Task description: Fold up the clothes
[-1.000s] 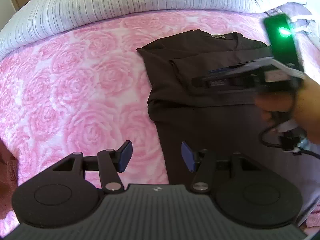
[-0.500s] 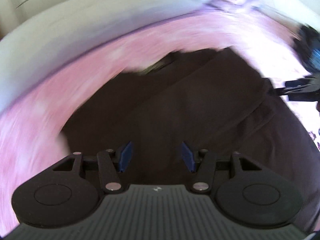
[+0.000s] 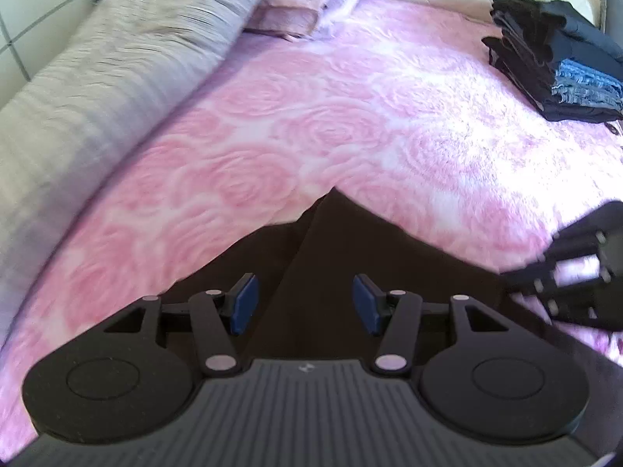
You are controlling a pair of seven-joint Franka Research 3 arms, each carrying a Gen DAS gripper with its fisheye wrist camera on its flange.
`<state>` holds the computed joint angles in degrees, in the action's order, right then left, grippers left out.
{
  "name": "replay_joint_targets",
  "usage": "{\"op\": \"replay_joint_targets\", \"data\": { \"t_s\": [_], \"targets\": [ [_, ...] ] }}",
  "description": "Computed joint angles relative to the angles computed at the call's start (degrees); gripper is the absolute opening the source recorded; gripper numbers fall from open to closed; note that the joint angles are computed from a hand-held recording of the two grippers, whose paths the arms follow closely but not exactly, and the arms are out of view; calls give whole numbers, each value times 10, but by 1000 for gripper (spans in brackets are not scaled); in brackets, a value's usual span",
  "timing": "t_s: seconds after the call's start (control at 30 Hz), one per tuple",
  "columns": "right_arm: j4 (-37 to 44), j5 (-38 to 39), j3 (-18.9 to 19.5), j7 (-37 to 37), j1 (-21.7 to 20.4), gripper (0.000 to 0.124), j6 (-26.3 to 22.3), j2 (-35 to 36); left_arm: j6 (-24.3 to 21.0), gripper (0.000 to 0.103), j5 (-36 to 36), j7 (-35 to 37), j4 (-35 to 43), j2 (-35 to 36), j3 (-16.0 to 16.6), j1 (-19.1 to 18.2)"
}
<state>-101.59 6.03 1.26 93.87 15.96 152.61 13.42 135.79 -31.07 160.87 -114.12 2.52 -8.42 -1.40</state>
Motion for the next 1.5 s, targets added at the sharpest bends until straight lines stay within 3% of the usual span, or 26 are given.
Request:
{"op": "replay_joint_targets", "data": {
  "t_s": [0.17, 0.23, 0.33, 0.5, 0.6, 0.67, 0.77, 0.87, 0.93, 1.07, 1.13, 1.2, 1.3, 1.5],
  "targets": [
    [8, 27, 3, 1, -7, 5, 0, 7, -2, 47, 59, -45, 63, 79, -25, -18],
    [-6, 37, 4, -2, -10, 5, 9, 0, 3, 40, 96, -66, 81, 107, -34, -25],
    [-49, 46, 2, 10, -11, 5, 22, -28, 50, 40, 168, -100, 85, 139, -41, -36],
    [-111, 73, 6, 26, -19, 1, 48, -67, 55, 42, 166, -113, 102, 160, -66, -13],
    [-127, 83, 9, 15, -23, 1, 39, -85, 44, 37, 139, -103, 102, 143, -74, 9],
    [-142, 86, 9, 19, -24, 1, 25, -103, 34, 40, 108, -89, 89, 117, -71, 27],
    [-173, 54, 10, 57, -24, 1, 3, -141, 32, 42, 83, -74, 41, 58, -45, 45],
    [-197, 7, 19, 109, -26, 1, -26, -177, 33, 43, 92, -81, -54, -30, 5, 62],
    [-199, -26, 28, 144, -29, 2, -60, -192, 24, 43, 131, -109, -121, -88, 42, 75],
    [-183, -77, 44, 191, -27, 9, -144, -209, -18, 43, 268, -235, -239, -190, 100, 134],
    [-168, -95, 50, 190, -21, 18, -184, -207, -34, 49, 328, -289, -285, -230, 121, 169],
    [-154, -107, 54, 181, -13, 31, -221, -204, -36, 55, 315, -311, -318, -273, 156, 184],
    [-141, -112, 55, 158, -3, 38, -267, -204, -66, 55, 343, -372, -335, -309, 162, 211],
    [-129, -106, 59, 144, 10, 40, -339, -223, -106, 55, 345, -329, -375, -391, 207, 202]
  ]
}}
